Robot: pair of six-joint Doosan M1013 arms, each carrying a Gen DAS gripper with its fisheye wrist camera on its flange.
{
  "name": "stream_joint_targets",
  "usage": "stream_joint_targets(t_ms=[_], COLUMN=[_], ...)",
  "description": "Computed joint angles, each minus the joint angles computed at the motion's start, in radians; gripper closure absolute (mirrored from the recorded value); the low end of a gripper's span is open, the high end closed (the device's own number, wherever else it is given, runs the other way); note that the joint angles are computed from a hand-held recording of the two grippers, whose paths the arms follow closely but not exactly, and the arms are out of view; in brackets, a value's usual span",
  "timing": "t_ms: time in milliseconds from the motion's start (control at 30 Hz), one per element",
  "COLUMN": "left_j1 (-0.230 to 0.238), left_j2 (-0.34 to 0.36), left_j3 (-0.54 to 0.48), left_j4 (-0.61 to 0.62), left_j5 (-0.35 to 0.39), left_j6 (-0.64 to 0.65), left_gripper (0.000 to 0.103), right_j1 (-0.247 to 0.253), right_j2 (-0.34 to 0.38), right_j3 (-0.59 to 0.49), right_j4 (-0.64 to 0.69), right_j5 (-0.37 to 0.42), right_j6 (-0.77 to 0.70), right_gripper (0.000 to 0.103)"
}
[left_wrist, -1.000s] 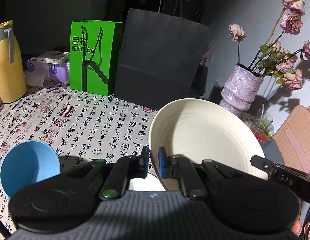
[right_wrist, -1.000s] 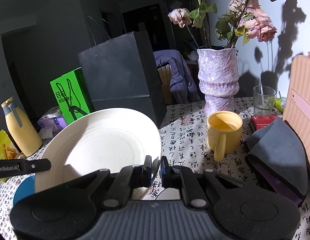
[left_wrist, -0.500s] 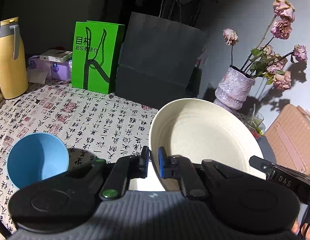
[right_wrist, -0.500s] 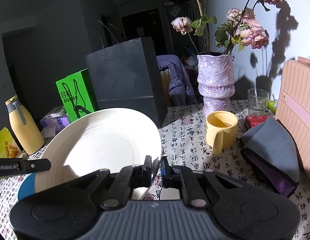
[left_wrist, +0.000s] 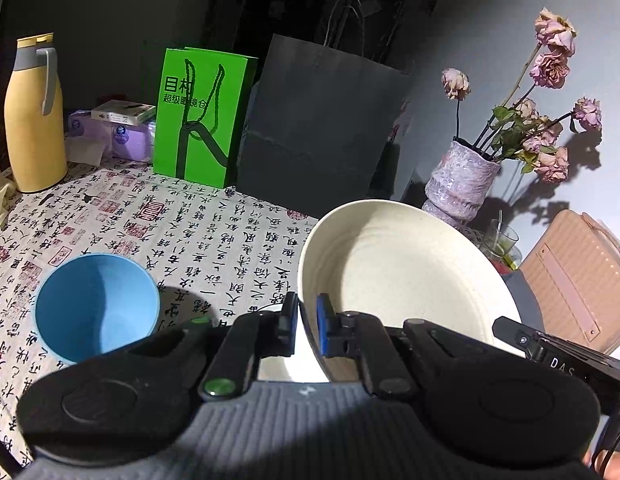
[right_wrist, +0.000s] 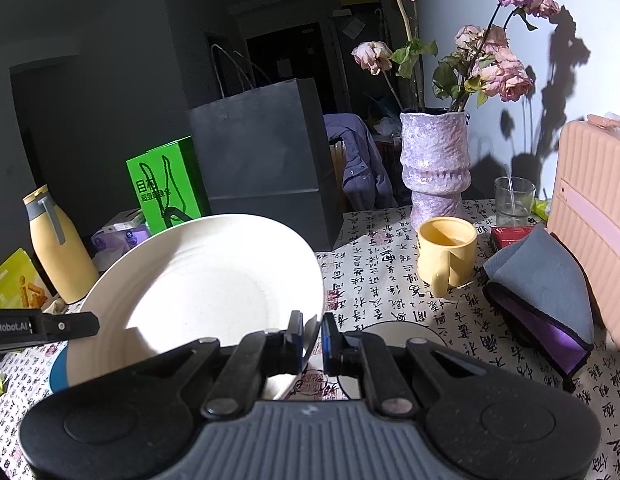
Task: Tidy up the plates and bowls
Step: 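Carry the held cream plate back toward the blue bowl with both tools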
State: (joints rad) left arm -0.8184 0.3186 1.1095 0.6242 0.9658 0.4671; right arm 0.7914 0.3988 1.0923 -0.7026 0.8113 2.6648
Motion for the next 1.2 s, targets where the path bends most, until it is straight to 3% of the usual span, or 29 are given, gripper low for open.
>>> stream_joint_targets(t_ms=[1200], left_j1=[-0.010], left_j2=[-0.184], left_j3=[0.266], left_j4=[0.058], left_j5=[-0.080], left_j6=[-0.116], left_gripper=[0.093], right_j1=[0.112], right_j2=[0.013], right_j3=[0.009], right_j4=[-0.077], right_j5=[0.043], right_j6=[0.073], right_gripper=[0.094])
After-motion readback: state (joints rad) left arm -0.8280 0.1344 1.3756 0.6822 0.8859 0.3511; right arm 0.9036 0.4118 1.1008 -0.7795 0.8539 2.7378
